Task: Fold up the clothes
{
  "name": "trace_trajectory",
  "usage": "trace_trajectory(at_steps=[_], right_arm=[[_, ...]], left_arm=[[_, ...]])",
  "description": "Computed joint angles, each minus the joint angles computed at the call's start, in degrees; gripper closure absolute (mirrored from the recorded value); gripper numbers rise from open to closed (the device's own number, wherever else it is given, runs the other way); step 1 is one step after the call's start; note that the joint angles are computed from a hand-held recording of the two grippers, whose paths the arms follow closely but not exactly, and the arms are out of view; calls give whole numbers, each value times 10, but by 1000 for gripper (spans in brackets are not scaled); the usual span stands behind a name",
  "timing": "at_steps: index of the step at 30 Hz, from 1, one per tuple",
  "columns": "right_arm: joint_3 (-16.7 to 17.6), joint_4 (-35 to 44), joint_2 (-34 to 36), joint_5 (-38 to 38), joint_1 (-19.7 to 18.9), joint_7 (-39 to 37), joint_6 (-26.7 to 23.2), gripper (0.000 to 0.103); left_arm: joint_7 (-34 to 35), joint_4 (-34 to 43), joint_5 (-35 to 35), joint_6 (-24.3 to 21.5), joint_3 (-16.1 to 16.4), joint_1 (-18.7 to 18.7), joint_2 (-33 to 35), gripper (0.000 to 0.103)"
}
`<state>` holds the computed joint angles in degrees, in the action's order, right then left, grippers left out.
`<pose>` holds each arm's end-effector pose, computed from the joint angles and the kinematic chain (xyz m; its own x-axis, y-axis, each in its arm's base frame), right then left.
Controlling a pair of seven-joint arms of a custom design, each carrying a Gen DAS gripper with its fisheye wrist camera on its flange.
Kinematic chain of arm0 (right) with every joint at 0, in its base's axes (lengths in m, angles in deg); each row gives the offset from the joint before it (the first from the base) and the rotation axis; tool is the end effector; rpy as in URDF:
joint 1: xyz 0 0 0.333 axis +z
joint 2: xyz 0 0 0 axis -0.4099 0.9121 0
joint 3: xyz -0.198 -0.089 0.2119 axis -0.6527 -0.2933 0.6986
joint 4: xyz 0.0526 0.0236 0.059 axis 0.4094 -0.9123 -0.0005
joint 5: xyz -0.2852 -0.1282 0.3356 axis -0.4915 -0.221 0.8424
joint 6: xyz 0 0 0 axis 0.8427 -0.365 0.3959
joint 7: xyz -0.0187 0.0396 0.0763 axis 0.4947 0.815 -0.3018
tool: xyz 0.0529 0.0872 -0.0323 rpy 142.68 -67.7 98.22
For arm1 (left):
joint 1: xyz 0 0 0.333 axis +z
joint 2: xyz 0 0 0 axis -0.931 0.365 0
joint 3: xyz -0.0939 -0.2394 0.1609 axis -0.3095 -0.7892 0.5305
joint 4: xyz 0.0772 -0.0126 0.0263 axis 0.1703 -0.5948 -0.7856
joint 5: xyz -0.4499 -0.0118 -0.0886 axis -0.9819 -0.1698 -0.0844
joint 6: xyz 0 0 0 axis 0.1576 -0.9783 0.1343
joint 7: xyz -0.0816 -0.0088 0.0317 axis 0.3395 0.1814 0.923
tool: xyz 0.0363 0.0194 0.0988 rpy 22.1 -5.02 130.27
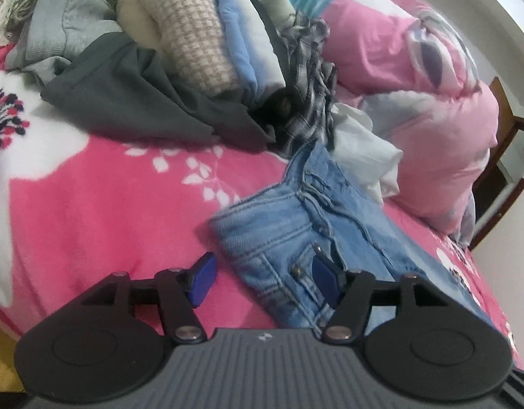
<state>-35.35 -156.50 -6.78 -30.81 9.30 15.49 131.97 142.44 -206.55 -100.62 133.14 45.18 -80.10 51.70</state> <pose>0.4015 0.0009 0.4137 0.5570 -0.7971 0.2334 -0.2969 -0.4535 -0.8404 0.4956 -0.2484 0.4022 -0.0196 -0.8716 0.4899 -0.5788 -0.3897 -0.7164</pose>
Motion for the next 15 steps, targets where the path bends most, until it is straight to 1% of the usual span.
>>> trace_trajectory(at_steps=[1, 3, 4, 5, 6, 8, 9, 11, 13, 15], right_arm=[[7, -3, 15, -8, 1, -9, 23, 57], [12, -5, 38, -23, 4, -7, 52, 57], [14, -6, 48, -30, 4, -1, 65, 57], [15, -5, 57, -37, 6, 5, 72, 58], [18, -6, 63, -46, 6, 8, 75, 59], [29, -8, 77, -62, 3, 19, 89, 63], [34, -9, 83, -70, 1, 24, 96, 65], [38, -9, 90, -80, -1, 41, 103, 80], [44, -9, 95, -87, -4, 61, 111, 89], [39, -11, 88, -101, -5, 72, 110, 92]], left_arm=[[40, 11, -40, 8, -24, 16, 9, 39], [101, 28, -97, 30, -34, 14, 25, 44], [126, 35, -120, 41, -34, 8, 33, 52], [173, 49, -167, 53, -37, 3, 42, 62], [179, 50, -175, 60, -32, -3, 45, 63], [107, 34, -113, 70, -10, -17, 44, 70], [104, 33, -111, 77, -3, -24, 45, 71], [110, 35, -118, 90, 8, -39, 49, 76], [125, 41, -128, 103, 19, -55, 54, 79], [109, 38, -115, 116, 33, -69, 55, 81]])
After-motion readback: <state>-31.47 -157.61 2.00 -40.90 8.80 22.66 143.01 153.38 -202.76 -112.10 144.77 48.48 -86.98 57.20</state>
